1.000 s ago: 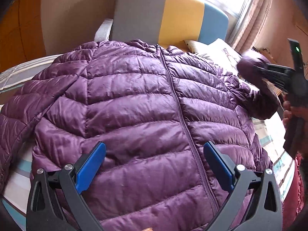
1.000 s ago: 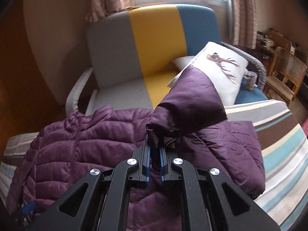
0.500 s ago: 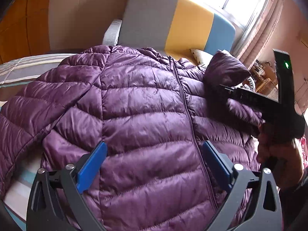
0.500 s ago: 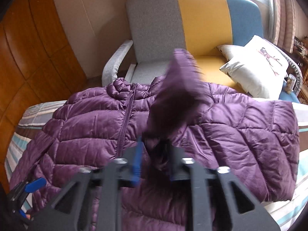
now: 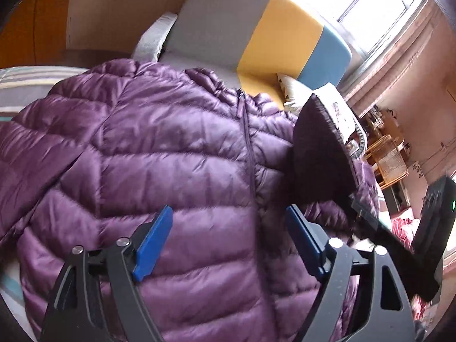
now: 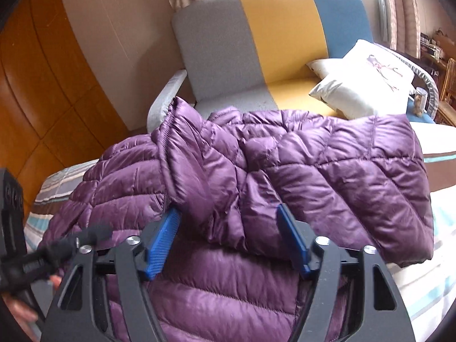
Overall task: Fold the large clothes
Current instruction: 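Fold the sleeve across the jacket body with the right gripper and release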
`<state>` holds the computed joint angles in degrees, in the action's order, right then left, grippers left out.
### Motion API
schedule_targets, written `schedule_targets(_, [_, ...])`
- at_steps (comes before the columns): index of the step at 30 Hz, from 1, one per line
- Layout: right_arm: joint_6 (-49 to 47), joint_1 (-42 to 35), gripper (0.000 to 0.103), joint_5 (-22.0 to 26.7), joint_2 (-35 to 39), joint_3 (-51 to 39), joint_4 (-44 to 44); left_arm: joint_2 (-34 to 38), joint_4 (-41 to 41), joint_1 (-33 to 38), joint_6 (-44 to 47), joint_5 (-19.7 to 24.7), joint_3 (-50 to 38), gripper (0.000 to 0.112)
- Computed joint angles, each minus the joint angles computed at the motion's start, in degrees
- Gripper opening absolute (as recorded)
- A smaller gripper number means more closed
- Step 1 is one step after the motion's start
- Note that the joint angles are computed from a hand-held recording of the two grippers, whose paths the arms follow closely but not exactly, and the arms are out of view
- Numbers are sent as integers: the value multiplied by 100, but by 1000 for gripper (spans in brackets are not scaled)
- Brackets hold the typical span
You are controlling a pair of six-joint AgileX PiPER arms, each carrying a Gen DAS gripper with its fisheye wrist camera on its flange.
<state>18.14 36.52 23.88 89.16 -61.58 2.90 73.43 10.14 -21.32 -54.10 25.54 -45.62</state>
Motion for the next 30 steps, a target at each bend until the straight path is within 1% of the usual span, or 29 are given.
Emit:
schedule_targets(1, [76, 35, 85, 3, -20, 45, -124, 68, -45, 13, 22, -69, -52, 89])
schedule_targets(3, [296, 163, 85, 59, -18, 85, -548, 192, -189, 50, 142, -173, -167, 89])
schedule_targets(5, [451, 178, 85, 12, -24, 201, -681, 249, 77, -26, -112, -169, -256, 90])
schedule_targets(7, [1103, 192, 85, -40, -39, 314, -1225, 428, 53, -65, -12, -105, -414, 89])
schedule_targets(8, [1287, 164, 85, -70, -52, 366, -1334, 520, 103, -76, -6, -77, -483, 88])
schedule_targets(9, [1428, 145, 85, -82, -76, 407, -1406, 650, 110, -81, 63, -47, -573, 86])
schedule_targets(10, [1615, 135, 85, -121, -131, 474, -1525, 847, -23, -55, 243, 0, -708, 80])
schedule_targets(12, [2018, 134, 85, -138, -233, 581, -1840, 975, -297, -25, 499, 10, -766, 74])
schedule_targets(14, [2207, 107, 85, -179, -360, 679, -1932, 1223, -312, -13, 571, 15, -942, 65])
schedule_targets(15, [2349, 102, 85, -165, -423, 716, -2067, 1340, -352, -13, 643, 57, -1031, 51])
schedule_targets(16, [2519, 109, 85, -142, -468, 740, -2230, 1535, -162, -71, 574, 253, -1228, 27])
schedule_targets(17, [2666, 75, 85, -140, -551, 788, -2347, 1615, 145, -144, 333, 303, -1277, 20])
schedule_targets(18, [2808, 8, 85, -161, -647, 847, -2429, 1599, 315, -177, 204, 241, -1238, 13])
schedule_targets(19, [3094, -45, 85, -189, -726, 911, -2664, 1543, 501, -204, 55, 192, -1176, 10])
schedule_targets(21, [3858, -126, 85, -193, -839, 1013, -3275, 1305, 1047, -213, -493, 129, -973, 8])
schedule_targets(23, [4226, -276, 85, -188, -849, 1031, -3444, 1007, 1378, -126, -857, 158, -763, 7])
schedule_targets(25, [4273, -422, 85, -213, -751, 995, -3424, 783, 1395, 28, -818, 182, -617, 8])
schedule_targets(26, [4305, -446, 85, -193, -662, 937, -3461, 681, 1502, 65, -866, 274, -561, 7])
schedule_targets(29, [3994, -543, 85, -197, -334, 718, -3162, 428, 1704, 160, -949, 433, -391, 7])
schedule_targets(30, [3963, -533, 85, -168, -198, 622, -3135, 348, 1721, 196, -971, 424, -316, 7])
